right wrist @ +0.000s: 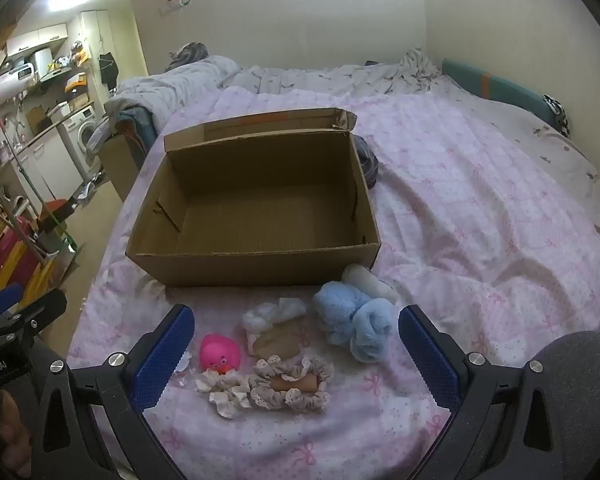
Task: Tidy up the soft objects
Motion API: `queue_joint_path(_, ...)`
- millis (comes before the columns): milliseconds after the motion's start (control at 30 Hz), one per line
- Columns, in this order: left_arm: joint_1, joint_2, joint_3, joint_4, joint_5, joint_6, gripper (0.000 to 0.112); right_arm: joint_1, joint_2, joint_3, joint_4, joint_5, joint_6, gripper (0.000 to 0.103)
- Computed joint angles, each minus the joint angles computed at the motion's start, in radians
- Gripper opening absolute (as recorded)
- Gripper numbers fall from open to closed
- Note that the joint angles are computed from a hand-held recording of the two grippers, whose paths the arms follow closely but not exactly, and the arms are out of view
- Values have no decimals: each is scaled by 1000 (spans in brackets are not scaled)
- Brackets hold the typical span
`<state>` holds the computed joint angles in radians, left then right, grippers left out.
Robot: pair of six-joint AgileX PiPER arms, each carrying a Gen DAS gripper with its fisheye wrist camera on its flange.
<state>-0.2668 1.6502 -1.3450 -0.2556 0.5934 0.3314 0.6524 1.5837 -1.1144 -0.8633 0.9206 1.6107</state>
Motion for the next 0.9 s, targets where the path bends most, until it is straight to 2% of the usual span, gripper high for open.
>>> queue_joint_path(900, -5, -6, 7, 14, -12, -7, 103, -5, -1, 7, -3, -9, 15, 103)
